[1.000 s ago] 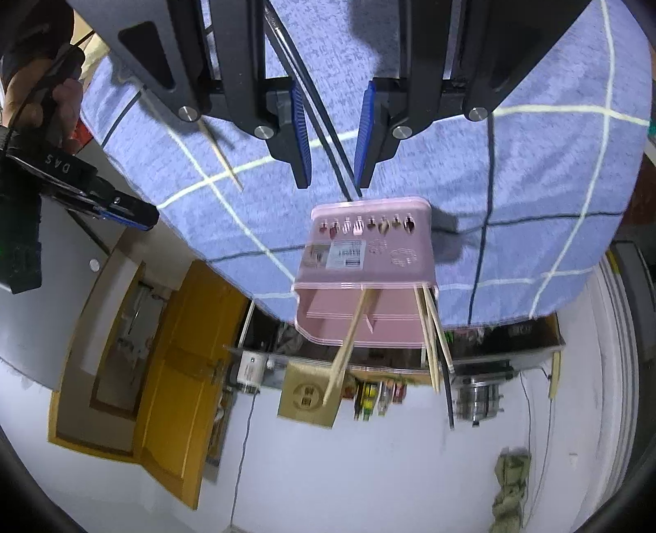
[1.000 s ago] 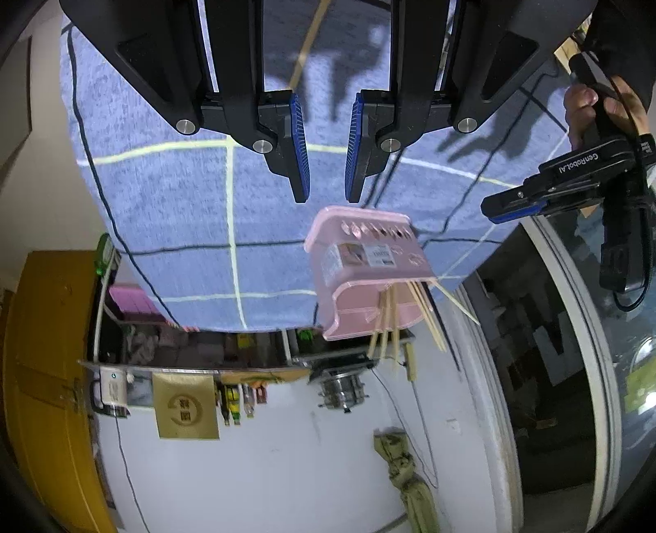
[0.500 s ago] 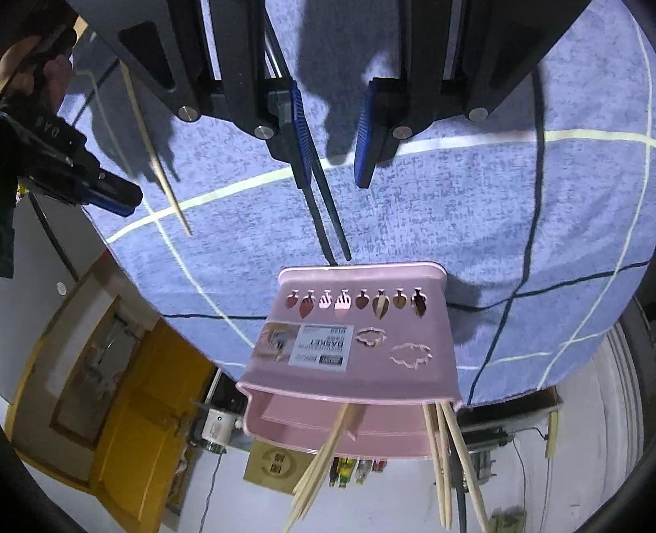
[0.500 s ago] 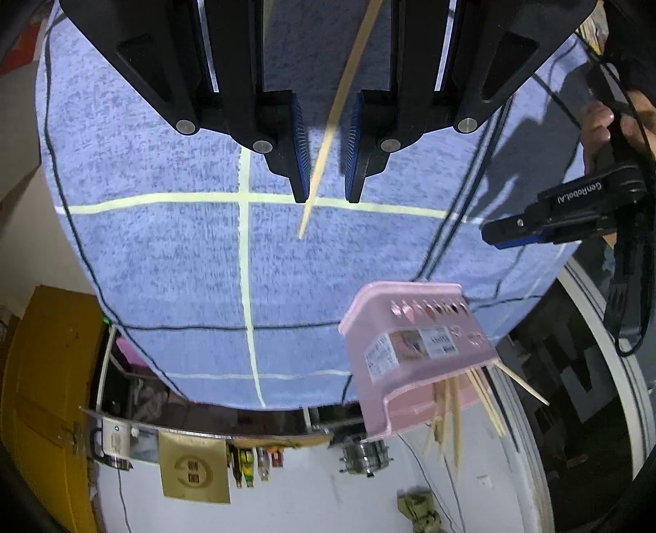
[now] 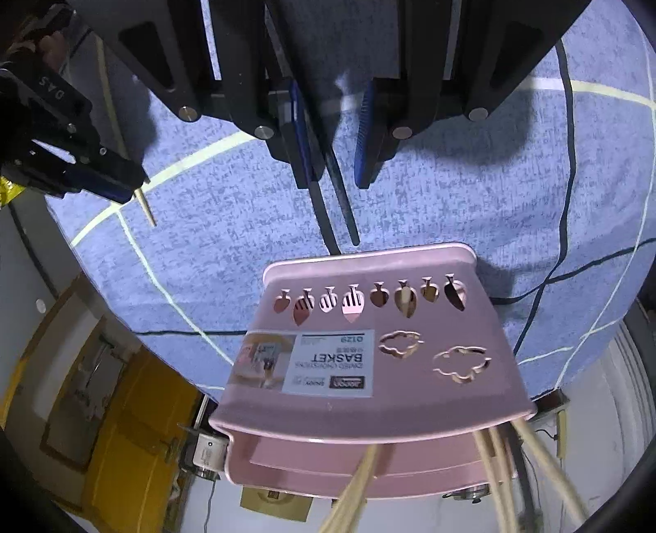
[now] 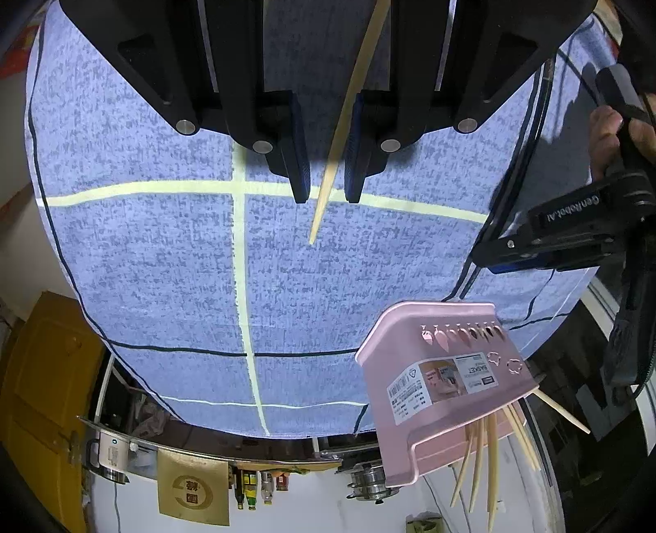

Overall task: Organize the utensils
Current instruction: 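Withdraw both open tools from the basket toward the remaining chopsticks, then grasp a wooden chopstick with the right tool while the left tool grasps a black chopstick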

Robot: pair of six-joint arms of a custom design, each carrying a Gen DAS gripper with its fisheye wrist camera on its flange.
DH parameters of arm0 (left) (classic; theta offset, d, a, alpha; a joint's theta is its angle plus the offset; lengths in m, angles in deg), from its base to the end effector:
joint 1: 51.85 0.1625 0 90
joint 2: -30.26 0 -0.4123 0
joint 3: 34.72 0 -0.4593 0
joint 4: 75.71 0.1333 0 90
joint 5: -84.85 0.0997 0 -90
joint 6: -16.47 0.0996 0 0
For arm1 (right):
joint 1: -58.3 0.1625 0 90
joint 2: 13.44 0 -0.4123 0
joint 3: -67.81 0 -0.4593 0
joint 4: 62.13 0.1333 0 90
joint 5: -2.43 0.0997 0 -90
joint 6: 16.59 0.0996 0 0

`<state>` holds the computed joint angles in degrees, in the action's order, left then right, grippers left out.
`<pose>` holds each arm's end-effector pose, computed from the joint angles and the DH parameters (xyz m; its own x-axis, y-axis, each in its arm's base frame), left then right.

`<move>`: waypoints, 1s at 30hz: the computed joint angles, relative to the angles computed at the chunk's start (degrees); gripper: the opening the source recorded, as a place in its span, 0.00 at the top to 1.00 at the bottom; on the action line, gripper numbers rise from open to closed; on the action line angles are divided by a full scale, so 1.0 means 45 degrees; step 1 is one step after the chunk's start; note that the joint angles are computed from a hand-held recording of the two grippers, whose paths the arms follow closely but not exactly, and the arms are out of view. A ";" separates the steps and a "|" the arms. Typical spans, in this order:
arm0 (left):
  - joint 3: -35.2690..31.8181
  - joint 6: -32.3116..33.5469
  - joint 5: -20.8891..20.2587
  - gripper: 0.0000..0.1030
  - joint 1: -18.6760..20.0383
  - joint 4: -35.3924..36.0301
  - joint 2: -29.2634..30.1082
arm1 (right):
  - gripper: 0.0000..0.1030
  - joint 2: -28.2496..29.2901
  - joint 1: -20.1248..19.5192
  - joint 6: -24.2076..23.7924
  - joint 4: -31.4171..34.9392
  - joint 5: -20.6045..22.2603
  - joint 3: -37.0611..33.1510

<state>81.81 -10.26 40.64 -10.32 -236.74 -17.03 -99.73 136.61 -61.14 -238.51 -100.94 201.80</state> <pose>-0.2717 -0.5141 -0.0303 -0.7644 0.1549 -0.6258 0.4528 0.8200 -0.3501 0.0119 -0.4867 0.2209 -0.7690 -0.2950 0.5671 -0.5351 0.7824 -0.3187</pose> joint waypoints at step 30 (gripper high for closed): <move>0.0157 0.1185 0.0208 0.96 -0.0768 -0.0668 -0.1026 | 0.94 -0.0610 0.0761 0.0395 0.0400 0.1146 -0.0141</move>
<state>82.51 -4.93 41.58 -13.78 -239.74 -21.64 -102.47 140.03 -59.36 -236.72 -95.78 201.17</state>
